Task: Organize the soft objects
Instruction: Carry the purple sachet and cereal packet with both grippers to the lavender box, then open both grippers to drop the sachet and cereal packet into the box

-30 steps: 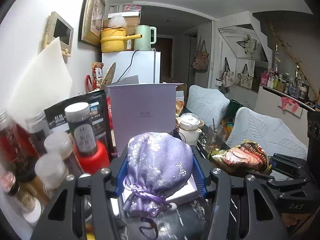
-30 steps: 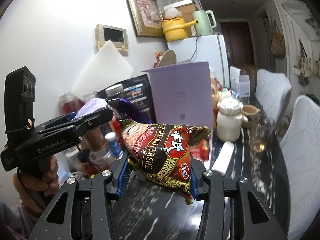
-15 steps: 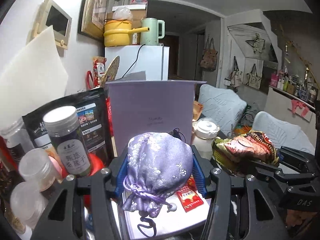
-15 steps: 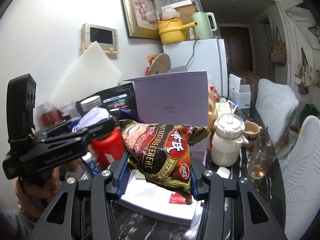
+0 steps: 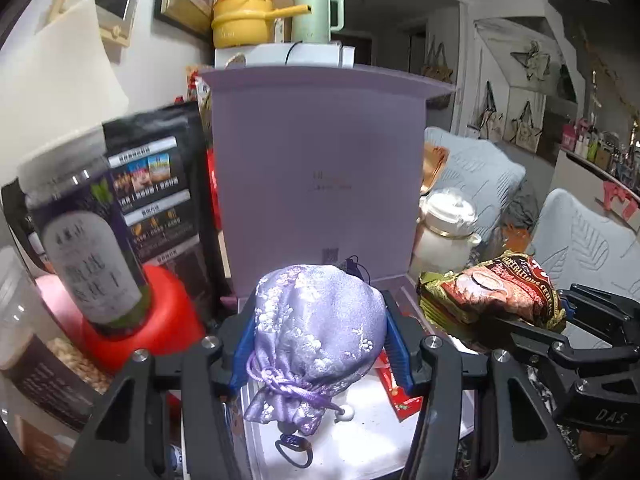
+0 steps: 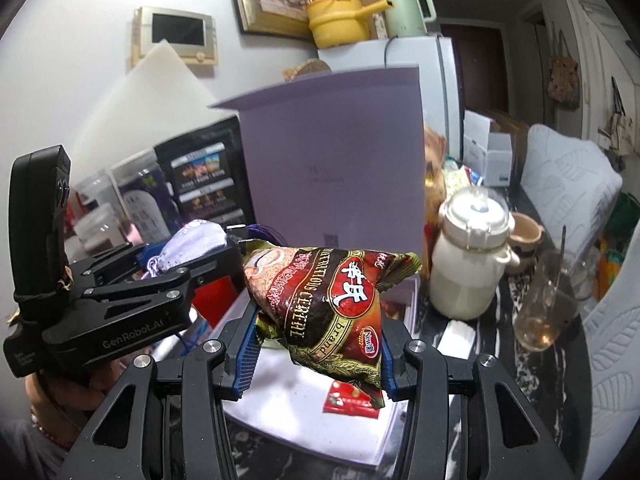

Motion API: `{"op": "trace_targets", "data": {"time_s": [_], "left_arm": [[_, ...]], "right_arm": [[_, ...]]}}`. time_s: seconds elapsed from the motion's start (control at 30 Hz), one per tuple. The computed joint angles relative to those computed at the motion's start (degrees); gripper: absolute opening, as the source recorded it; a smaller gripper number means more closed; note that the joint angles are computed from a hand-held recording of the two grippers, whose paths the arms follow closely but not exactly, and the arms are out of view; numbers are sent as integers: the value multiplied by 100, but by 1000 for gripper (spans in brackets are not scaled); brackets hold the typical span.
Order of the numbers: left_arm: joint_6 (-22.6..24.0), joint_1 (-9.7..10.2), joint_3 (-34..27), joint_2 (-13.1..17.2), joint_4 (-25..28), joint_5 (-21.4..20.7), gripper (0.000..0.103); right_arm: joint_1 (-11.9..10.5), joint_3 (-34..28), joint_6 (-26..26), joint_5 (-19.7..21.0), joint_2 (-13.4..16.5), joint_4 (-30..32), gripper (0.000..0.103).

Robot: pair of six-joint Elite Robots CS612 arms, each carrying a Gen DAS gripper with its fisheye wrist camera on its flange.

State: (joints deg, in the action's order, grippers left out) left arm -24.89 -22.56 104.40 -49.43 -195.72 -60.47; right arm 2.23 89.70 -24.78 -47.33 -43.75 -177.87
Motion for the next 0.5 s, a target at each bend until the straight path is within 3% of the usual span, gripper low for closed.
{"op": "trace_targets", "data": {"time_s": [0.5], "left_arm": [[-207,75,-326,341,900,-121,54]], "right_arm": [[116,-221,-425,-545,258,842,48]]}}
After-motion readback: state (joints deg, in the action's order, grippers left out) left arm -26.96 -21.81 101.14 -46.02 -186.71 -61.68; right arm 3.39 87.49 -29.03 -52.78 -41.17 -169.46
